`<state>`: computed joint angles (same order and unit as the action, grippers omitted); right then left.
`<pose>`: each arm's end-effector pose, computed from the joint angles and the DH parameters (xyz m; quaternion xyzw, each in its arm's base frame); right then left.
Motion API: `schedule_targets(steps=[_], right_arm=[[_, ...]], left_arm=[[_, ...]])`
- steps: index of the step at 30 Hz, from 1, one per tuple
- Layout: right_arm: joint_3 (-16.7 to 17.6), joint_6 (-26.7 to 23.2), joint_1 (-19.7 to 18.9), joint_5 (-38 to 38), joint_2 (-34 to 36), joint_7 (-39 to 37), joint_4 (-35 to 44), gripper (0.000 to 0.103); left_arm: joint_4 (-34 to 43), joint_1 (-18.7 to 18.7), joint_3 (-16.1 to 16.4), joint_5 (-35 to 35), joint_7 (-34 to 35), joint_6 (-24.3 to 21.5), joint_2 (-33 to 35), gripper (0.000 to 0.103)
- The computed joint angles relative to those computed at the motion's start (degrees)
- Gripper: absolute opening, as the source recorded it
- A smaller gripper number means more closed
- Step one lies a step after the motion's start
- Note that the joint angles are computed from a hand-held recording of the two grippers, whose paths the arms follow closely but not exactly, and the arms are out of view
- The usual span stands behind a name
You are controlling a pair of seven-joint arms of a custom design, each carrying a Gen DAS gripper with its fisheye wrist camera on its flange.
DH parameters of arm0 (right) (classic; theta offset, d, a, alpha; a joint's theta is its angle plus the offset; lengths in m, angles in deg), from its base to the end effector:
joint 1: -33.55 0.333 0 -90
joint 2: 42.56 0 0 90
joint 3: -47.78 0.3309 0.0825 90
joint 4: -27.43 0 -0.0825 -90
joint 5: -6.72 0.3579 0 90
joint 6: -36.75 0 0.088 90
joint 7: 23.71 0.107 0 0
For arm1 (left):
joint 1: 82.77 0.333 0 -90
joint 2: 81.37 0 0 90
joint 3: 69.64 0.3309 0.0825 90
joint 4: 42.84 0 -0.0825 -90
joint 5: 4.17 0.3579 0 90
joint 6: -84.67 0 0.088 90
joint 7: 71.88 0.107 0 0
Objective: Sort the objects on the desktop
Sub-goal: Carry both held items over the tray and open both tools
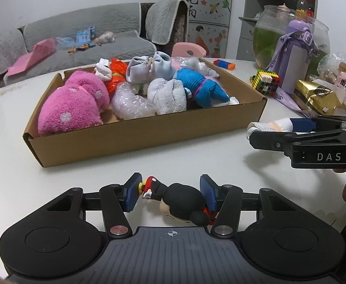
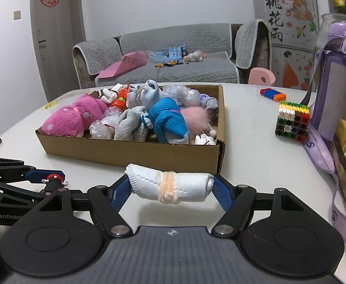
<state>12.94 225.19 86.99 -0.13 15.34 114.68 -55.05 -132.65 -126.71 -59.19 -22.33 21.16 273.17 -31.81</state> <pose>0.6463 0.4038 0.2801 -0.6541 0.5813 -0.2713 0.4008 0.6118 -0.4116 0.2713 -0.4891 0.7622 -0.3659 0.2144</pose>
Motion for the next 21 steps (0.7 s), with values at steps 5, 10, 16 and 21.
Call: schedule_targets(steps=[5,10,16,21], right_arm=[[-1.06,1.00,0.84,0.88,0.07,0.06,-1.08,0.070],[-1.67,3.60,1.83,2.77,-0.50,-1.52,-3.31,0.070],[-2.52,8.50,2.50,7.86,-1.95,-4.93,-5.52,0.070],[-1.05,9.33,-0.35,9.12,-3.14,-9.26,-2.12,0.070]], left_arm=[[-1.34,-1.88,2.03,-0.97,-0.80,0.69,-0.29,0.060],[-4.22,-4.40,4.63,-3.01,-0.71,1.99,-2.18,0.060],[-6.60,-9.24,10.72,-7.08,1.42,3.69,-5.01,0.060],[-1.80,-12.44,17.68,-9.56,1.48,0.74,-4.37,0.060]])
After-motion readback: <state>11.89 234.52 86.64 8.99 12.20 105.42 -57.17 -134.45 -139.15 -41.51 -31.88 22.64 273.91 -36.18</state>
